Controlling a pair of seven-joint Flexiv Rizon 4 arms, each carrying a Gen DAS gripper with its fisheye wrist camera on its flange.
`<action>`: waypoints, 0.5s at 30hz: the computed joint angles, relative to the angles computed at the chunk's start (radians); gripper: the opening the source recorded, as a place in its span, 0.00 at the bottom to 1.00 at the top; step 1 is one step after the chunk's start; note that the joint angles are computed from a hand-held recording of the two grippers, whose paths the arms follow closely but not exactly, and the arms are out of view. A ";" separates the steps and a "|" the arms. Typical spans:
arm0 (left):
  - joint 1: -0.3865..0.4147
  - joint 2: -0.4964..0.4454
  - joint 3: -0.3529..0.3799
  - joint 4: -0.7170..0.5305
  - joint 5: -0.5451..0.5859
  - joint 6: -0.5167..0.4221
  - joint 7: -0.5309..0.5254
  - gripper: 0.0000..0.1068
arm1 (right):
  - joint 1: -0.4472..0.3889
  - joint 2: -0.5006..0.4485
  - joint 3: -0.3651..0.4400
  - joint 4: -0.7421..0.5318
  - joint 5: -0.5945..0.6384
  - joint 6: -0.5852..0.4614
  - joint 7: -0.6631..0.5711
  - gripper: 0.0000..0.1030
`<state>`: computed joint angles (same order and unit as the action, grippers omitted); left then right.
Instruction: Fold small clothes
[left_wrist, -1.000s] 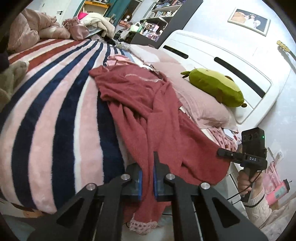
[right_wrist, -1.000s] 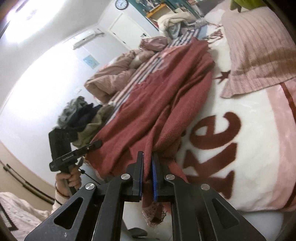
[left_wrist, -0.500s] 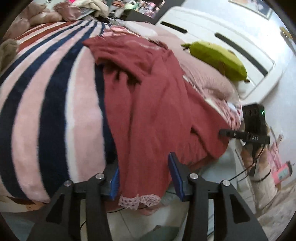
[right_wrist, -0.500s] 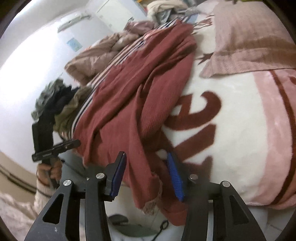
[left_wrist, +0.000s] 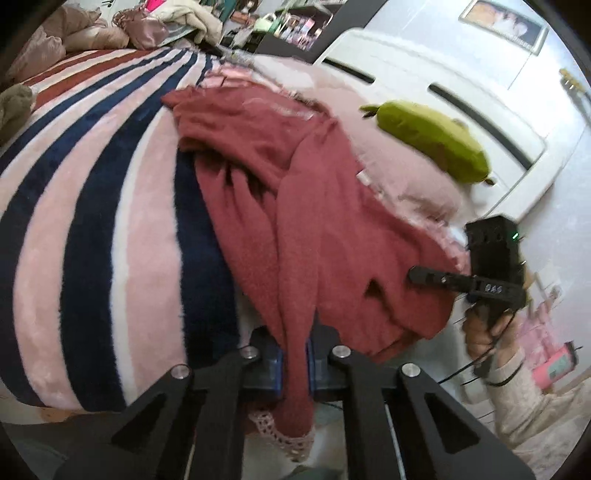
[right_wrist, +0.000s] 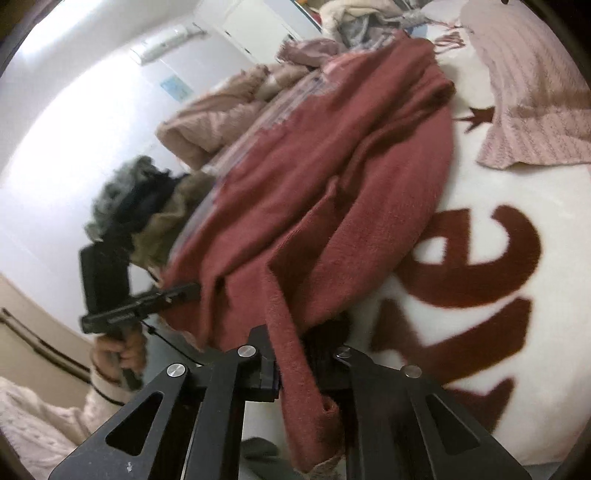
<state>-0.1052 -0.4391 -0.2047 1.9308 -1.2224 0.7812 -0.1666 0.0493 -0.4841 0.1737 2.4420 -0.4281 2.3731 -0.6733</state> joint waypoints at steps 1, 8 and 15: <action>0.005 0.005 -0.002 0.002 -0.013 -0.009 0.005 0.06 | 0.003 -0.001 0.005 0.005 0.011 0.030 -0.006 0.04; 0.029 0.093 0.026 0.047 -0.154 -0.118 0.091 0.05 | 0.091 0.061 0.008 0.059 0.133 0.170 -0.073 0.04; 0.020 0.196 0.090 0.124 -0.235 -0.175 0.169 0.05 | 0.216 0.133 0.021 0.091 0.282 0.199 -0.136 0.04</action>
<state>-0.0850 -0.2430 -0.1144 2.0546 -1.4575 0.6064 0.0023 0.2651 -0.3513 0.1948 2.5332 -0.1466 2.5724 -0.8088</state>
